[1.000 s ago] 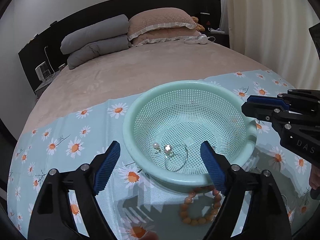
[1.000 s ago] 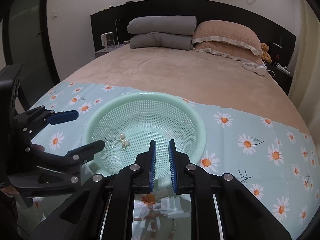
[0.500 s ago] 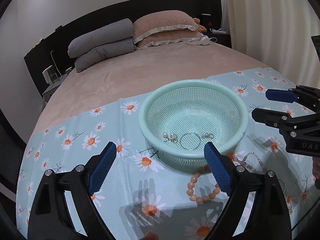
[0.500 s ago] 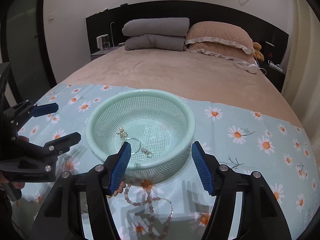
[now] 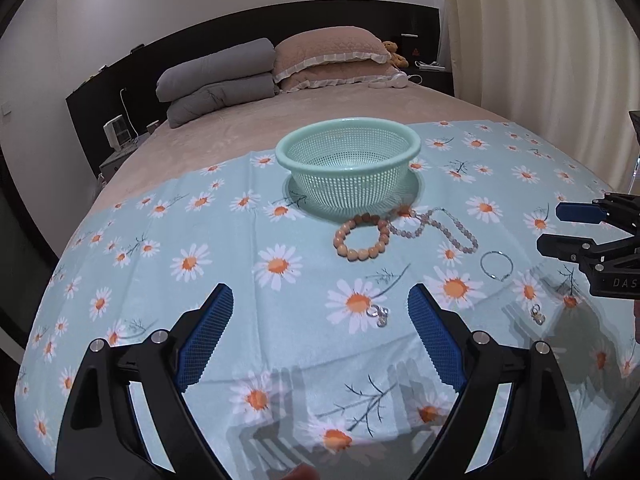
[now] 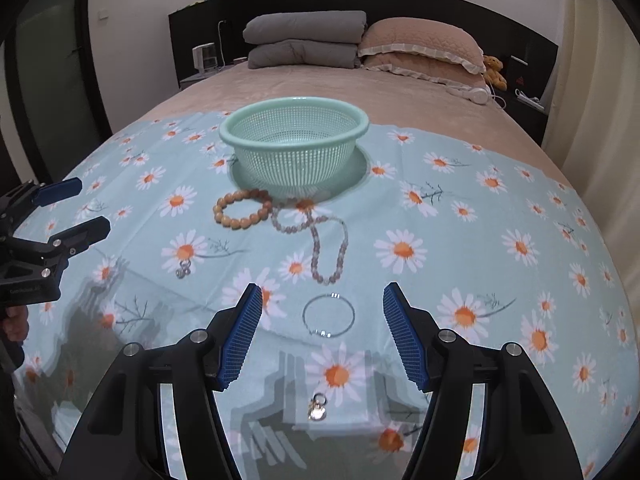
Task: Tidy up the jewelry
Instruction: 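Grasp the pearl drop earring with the left gripper while the right grasps the gold pendant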
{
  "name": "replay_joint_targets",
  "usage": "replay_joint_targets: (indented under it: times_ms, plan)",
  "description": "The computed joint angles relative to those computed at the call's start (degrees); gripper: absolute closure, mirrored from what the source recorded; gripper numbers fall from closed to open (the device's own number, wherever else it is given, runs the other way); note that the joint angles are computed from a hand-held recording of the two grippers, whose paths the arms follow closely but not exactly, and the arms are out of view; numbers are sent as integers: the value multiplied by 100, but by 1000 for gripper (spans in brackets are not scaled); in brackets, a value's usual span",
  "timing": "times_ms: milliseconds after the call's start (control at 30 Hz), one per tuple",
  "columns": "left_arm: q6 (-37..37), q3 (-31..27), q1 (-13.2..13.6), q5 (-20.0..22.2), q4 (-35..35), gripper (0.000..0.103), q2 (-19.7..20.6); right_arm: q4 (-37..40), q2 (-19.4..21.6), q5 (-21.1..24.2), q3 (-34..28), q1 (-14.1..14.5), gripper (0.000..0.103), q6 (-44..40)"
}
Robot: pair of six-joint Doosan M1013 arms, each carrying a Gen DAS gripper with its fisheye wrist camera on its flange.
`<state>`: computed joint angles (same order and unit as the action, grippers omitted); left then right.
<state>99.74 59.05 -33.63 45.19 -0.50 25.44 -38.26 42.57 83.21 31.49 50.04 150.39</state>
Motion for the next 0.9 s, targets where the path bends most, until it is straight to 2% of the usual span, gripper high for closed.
replay_joint_targets:
  times_ms: [133,233,400,600,667,800,900]
  plan:
    - [57,636,-106,-192,1,15,-272,143,-147,-61,435,110,44,370]
    - [198,905,-167,-346,-196,15,-380,166,-183,-30,630,165,44,464]
    - [180,941,-237,-232,-567,15,-304,276,-328,-261,1067,176,44,783]
    - [372,977,-354,-286,-544,15,-218,330,-405,-421,1371,133,44,974]
    - [358,912,-356,-173,-619,16,-144,357,-399,-438,1415,118,45,979]
    - [180,812,-357,-31,-582,34,-5,275,-412,-510,1505,122,45,993]
    - [170,762,-344,55,-611,35,59,225,-415,-555,1547,123,45,1018]
